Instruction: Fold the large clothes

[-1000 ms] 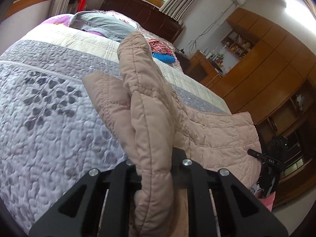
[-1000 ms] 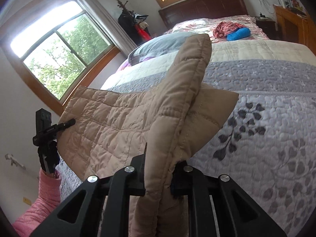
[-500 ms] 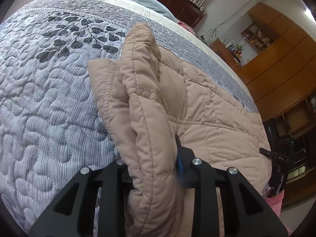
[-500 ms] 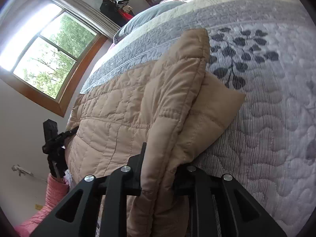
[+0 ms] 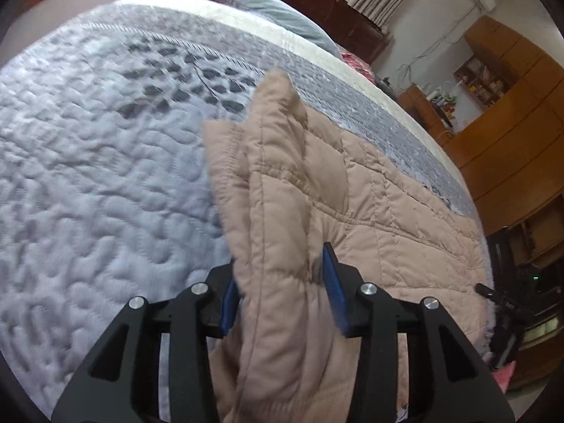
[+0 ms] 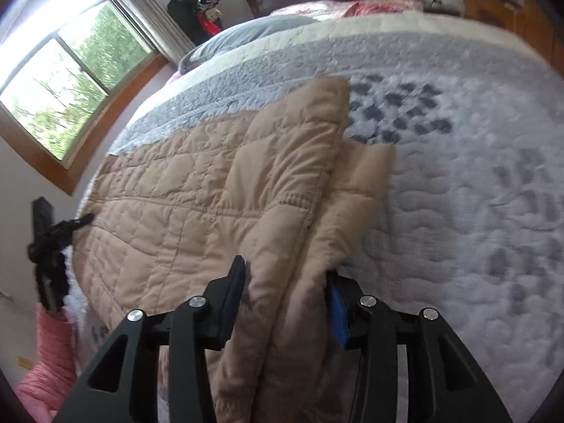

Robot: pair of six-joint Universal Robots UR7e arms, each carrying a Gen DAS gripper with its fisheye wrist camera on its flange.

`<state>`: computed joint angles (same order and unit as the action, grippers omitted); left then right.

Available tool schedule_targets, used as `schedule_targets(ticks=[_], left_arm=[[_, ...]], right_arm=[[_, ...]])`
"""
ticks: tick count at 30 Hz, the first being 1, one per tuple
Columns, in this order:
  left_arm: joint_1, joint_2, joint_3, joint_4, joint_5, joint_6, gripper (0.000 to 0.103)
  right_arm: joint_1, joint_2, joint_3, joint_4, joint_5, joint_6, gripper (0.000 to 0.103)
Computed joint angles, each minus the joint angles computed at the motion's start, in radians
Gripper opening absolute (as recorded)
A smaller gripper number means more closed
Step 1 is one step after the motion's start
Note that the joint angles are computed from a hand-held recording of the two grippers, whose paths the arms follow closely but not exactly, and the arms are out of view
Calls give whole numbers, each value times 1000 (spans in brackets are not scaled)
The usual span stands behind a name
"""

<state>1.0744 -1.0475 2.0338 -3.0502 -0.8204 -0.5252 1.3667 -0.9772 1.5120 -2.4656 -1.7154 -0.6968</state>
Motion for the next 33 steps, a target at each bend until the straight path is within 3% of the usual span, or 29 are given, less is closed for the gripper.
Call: schedule_targets(ticks=[4,9,11,14,18,24,29,33], left_arm=[[-108,-40,67,56,205,-63,42],[-208,-41,105,127,292,-125,42],[-226,-15,101,143,284,-135,42],[-210,25,83,130,244,-94,42],[-181,70,56,172,245,-89,42],[-155,90,55,118,217,-52,42],[-200,31,94,182,227,-192,44],[-252,-49,184,185,221,-376,58]], right_arm=[[25,-78,91,-70,-44,-45,36],[39,-148,195,-81,-59,-99,33],[46,-154,216,-83,-69,-118,32],[50,-144,238,-97,-96,-130,30],[39,-108,225,-97,-131,-101,24],[11,-77,199,-68,-111,-77,22],[9,-114,194,-16,-71,-58,24],[7,-166,205,-5,-51,-50,26]])
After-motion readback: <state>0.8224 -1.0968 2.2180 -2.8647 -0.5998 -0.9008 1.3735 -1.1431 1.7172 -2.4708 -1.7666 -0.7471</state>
